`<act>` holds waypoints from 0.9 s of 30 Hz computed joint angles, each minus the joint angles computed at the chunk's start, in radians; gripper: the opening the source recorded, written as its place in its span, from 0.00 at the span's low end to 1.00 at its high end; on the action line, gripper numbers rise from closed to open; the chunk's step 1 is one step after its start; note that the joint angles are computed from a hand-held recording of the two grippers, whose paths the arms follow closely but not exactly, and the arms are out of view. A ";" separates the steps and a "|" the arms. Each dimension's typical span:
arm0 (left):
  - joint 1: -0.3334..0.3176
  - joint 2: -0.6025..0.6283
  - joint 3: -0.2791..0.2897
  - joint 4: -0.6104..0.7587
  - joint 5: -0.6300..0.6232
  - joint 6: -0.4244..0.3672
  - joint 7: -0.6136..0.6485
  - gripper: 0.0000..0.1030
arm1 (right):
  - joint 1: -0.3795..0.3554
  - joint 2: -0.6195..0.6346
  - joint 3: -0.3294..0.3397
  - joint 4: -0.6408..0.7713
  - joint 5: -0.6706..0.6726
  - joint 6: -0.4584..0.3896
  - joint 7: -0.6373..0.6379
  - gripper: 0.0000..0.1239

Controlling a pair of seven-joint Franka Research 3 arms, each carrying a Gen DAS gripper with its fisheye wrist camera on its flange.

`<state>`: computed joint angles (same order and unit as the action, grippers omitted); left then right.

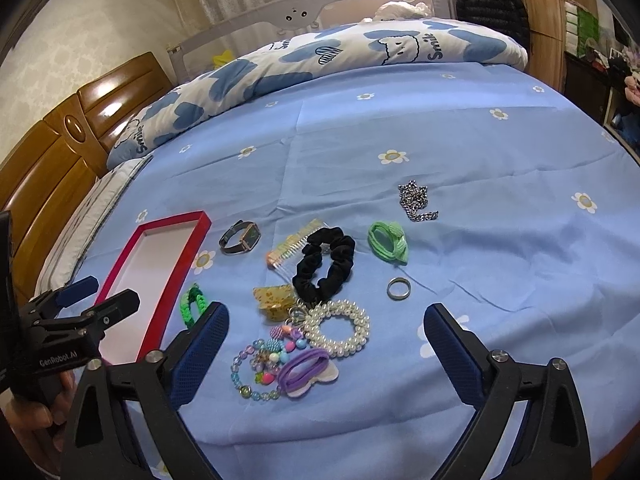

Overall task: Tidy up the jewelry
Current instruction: 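Grasp the mesh-band watch with the left tool while the right tool grasps the light green scrunchie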

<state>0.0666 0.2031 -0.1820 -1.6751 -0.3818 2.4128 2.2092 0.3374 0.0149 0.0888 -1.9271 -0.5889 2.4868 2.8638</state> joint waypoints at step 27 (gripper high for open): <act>-0.147 0.630 -0.039 0.835 0.314 -0.368 -0.195 0.42 | -0.062 0.199 -0.117 0.087 0.264 0.039 -0.268 0.35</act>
<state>-0.0807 0.8331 -0.2215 -0.8403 -0.0677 2.0450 2.0137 0.2750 0.2137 -0.0280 -1.8402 -0.3252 2.5256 2.5956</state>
